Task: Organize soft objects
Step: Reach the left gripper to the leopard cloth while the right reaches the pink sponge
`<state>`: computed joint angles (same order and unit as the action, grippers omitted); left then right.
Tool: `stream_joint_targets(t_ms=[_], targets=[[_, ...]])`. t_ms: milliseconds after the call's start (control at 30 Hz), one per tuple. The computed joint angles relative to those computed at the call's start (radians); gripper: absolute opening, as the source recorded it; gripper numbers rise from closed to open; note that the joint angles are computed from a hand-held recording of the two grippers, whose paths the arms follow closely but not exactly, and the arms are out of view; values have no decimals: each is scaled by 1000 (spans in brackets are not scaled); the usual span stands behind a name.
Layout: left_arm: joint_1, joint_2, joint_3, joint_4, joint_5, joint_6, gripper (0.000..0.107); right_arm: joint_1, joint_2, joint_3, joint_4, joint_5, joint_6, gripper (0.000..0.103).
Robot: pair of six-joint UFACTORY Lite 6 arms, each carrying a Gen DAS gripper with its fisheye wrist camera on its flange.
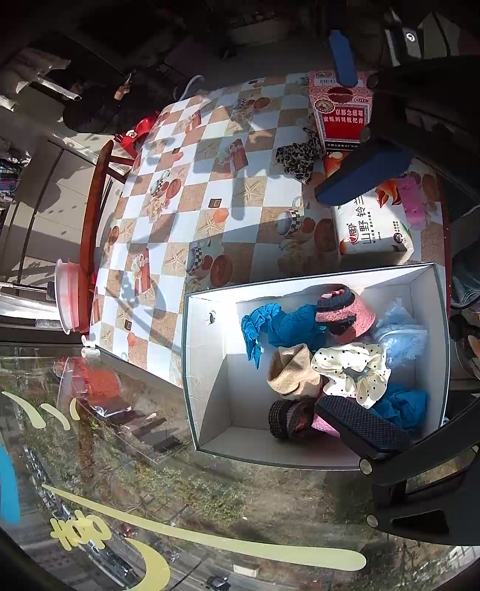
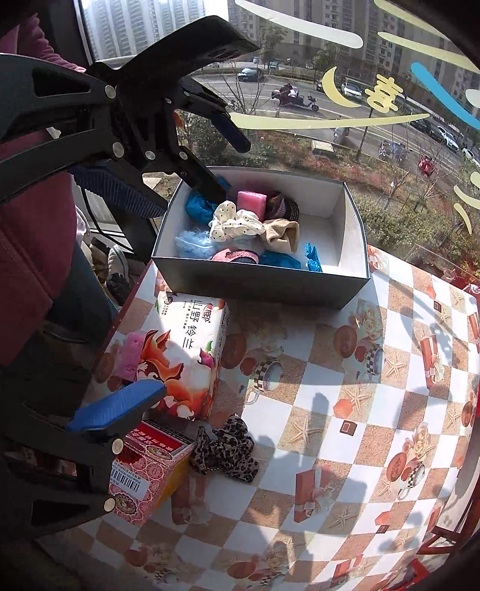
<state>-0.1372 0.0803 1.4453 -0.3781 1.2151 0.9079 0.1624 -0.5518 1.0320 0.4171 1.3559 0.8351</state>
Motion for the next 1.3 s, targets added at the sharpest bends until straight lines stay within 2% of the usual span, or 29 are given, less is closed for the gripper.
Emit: stream_joint_targets(t_ms=[200,333,433,567,667,767,833,867,900,933,1033,1133,1300], targets=[[-72,15,-13,40,-34,-26,103,558,-120,-314,-21,-272,483,90],[-121,-23,-74,78,-94,-26,103,851,-95,-495,-159,-471,874,90],[-155,-53,-124,111,-145,-43,103,965,18,-559,-283,-582,1120,90],[-200,-57,-159,150,-168,-73,103,1018,143,-610,-419,-708,1392,90],[-234,-39,-156,164,-150,-99,103,1008,240,-590,-487,-746,1459,90],[-291,-28,-152,169,-131,-124,103,950,376,-502,-461,-700,1317,93],[-340,-16,-145,159,-100,-125,103,949,400,-482,-473,-684,1290,92],[-369,-9,-145,155,-90,-127,103,952,402,-473,-462,-665,1273,88],[-402,-2,-148,149,-85,-132,103,957,399,-457,-457,-631,1255,70],[-438,8,-150,143,-86,-144,103,976,354,-482,-464,-638,1278,71],[-538,91,-112,109,-68,-205,103,1088,172,-573,-498,-613,1479,71],[-617,247,10,58,-13,-304,103,1246,34,-584,-525,-483,1673,71],[-727,552,275,12,103,-508,103,1584,-97,-547,-552,-291,2089,71]])
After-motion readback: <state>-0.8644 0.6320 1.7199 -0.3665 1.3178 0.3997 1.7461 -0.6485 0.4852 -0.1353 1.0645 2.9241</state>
